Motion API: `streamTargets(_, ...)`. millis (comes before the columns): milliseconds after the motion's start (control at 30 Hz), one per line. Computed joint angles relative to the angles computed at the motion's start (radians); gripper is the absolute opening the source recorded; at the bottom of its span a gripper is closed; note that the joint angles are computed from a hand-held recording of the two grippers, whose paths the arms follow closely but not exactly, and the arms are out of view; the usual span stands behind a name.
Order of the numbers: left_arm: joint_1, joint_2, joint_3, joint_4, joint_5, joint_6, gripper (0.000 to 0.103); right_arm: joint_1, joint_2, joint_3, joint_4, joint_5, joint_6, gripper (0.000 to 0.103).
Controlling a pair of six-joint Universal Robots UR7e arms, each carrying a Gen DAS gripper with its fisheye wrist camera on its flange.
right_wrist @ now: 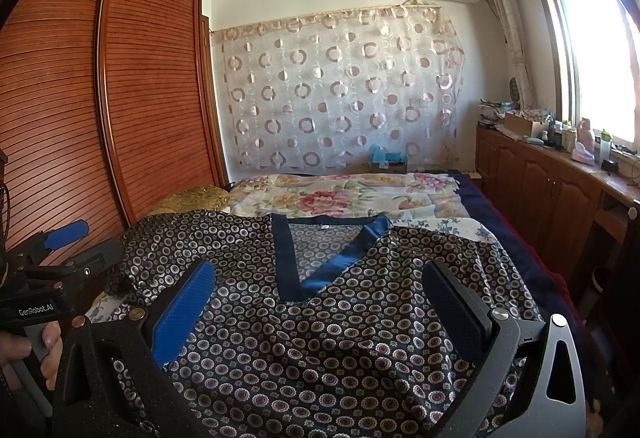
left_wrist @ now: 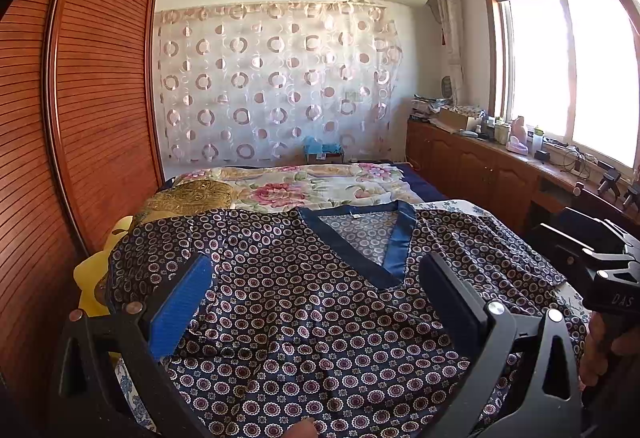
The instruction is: Fold small clothes
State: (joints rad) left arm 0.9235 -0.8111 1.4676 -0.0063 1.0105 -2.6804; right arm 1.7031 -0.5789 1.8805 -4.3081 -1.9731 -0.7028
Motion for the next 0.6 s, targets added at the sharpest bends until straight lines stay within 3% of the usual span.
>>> streamTargets(600,0.000,0.002,0.001,-0.006,-0.003,0.004,0.103,-0.001,-0.001,0.001,0.002,0.003,0.000,0.103)
